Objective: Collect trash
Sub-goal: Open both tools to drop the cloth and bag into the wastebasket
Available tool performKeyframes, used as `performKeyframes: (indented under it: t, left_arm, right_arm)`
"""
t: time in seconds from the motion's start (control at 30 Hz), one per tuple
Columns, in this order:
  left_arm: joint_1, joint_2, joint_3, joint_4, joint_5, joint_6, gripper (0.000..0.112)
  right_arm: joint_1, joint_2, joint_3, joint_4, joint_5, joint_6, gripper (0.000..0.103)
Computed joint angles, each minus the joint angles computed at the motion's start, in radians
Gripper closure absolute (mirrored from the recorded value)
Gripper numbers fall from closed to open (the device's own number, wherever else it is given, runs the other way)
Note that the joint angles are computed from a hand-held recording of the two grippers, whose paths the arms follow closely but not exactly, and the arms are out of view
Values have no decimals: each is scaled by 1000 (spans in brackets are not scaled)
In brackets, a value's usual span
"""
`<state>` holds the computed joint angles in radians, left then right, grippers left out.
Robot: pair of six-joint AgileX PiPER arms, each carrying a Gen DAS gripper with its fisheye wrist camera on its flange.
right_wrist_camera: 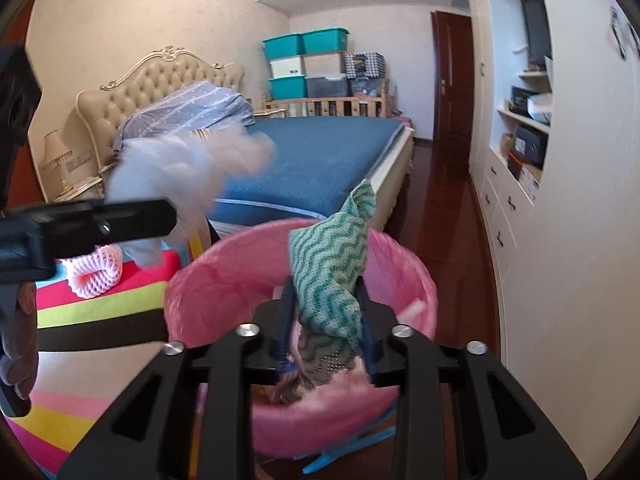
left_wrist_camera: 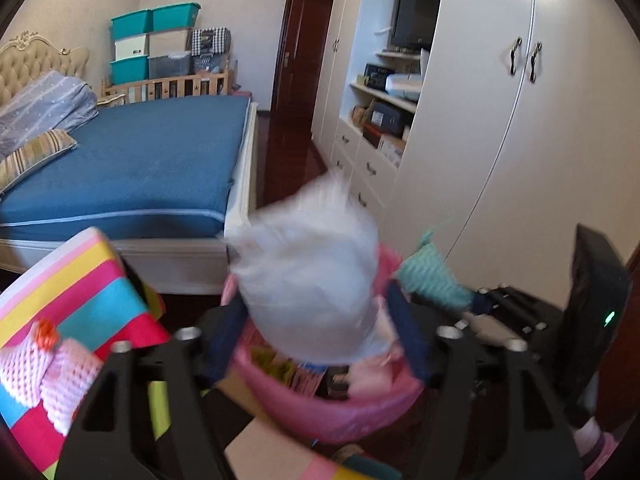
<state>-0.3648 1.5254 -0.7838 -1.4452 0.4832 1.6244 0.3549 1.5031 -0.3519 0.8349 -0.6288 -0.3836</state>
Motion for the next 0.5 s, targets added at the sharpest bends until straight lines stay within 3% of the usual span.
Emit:
performKeyframes:
  t: [0.07, 0.13, 0.27, 0.4, 0.5]
  left_arm:
    - [-19, -29, 22, -117, -61, 87, 23]
    - [9, -53, 42, -165, -44, 147, 17]
    - [78, -94, 97, -224, -21, 264, 16]
    - [153, -119, 145, -258, -3, 366, 16]
    - [273, -153, 200, -238, 58, 434, 14]
  right_arm:
    - [15, 20, -7, 10, -46, -6, 26]
    - [10, 11, 5, -10, -63, 13, 26]
    - [14, -45, 57, -4, -85, 36, 26]
    - [58, -100, 75, 92, -84, -38, 26]
    - [121, -107, 57, 189, -86, -111, 26]
